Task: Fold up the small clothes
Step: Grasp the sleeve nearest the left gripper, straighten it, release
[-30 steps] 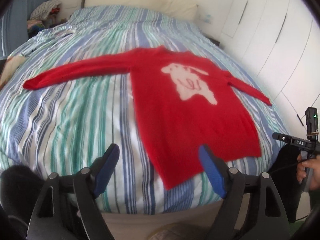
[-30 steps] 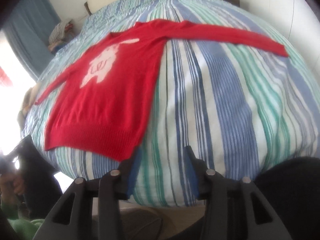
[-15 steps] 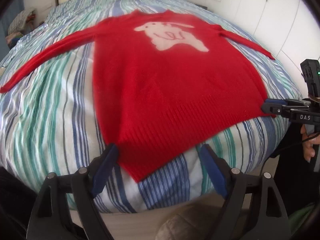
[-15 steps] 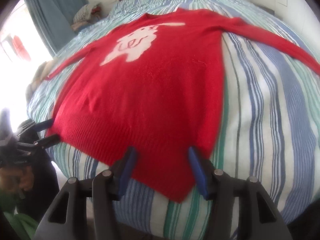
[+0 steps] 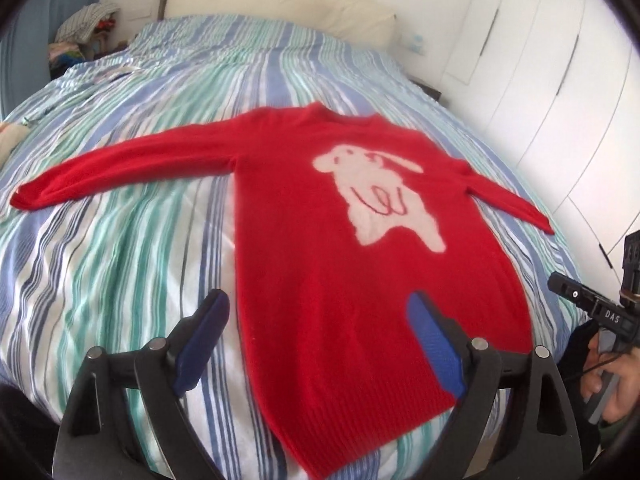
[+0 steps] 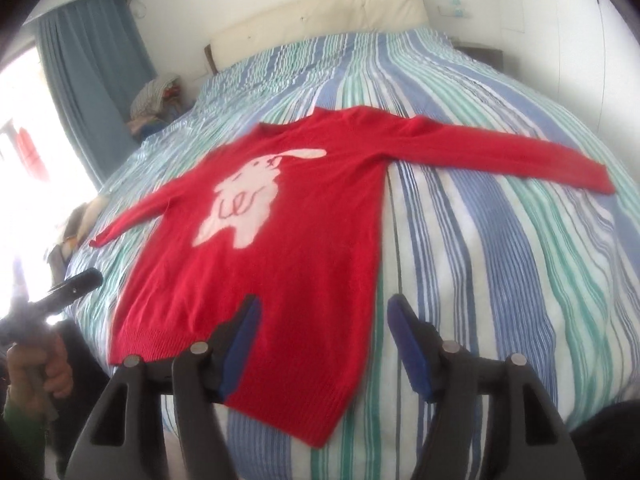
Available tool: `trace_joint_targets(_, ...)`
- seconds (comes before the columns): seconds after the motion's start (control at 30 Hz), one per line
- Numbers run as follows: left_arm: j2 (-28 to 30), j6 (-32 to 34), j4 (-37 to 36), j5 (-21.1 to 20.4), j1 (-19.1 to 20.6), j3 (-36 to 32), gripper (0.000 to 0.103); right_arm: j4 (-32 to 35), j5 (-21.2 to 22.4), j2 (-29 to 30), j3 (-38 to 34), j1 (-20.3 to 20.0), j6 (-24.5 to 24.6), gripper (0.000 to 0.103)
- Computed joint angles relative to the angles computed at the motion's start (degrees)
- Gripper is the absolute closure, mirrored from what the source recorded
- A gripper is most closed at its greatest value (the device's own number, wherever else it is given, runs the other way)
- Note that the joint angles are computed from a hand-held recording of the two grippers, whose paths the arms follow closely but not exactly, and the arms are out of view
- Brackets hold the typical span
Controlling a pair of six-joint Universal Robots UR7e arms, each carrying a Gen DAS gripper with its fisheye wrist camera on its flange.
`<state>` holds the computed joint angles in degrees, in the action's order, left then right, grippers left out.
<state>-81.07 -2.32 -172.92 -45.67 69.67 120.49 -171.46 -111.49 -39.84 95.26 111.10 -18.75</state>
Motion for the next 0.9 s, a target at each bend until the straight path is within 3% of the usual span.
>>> trace_joint_targets(0.1,-0.39,0.73,0.75,0.59,1.58,-1.15,0.011,-3.31,0.91,1.46,0.6,-0.31,-1.95,0.037)
trace_joint_targets(0.27,1.86,13.58,-6.85,3.5,5.47,-9.62,0.01,-6.33,-0.71,4.29,1.54,-1.18,-3.7,0.037)
trace_joint_targets(0.37,4.6,16.51,-11.15,-0.29,11.06,-19.1,0.009,-7.08,-1.48,5.11,1.53,-1.57,-3.88,0.037)
trace_joint_targets(0.43,6.42,13.66,-9.83,-2.45,15.07,-25.28,0.008,-8.58,-1.09,5.26,1.72,-1.58,-4.9,0.037)
trace_joint_targets(0.53,8.89,6.57,-4.56,0.25,20.11,-31.71,0.008,-10.22,-1.09,5.48,2.0,-1.42,-6.18,0.037)
trace_joint_targets(0.63,8.03,-5.29,4.8,1.0,24.81,-31.81,0.009,-9.98,-0.9,5.47,2.33,-1.53,-6.23,0.036)
trace_joint_targets(0.7,5.73,-9.4,5.98,-1.42,26.89,-28.2,0.017,-9.53,-0.94,5.5,2.37,-1.52,-6.41,0.036)
trace_joint_targets(0.77,3.08,-7.92,2.52,-3.74,27.03,-24.29,0.018,-9.23,-0.61,5.49,2.29,-1.56,-6.67,0.036)
trace_joint_targets(0.9,-1.24,-11.74,8.97,1.87,23.79,-21.12,0.015,-9.35,0.14,5.44,2.22,-1.7,-6.6,0.036)
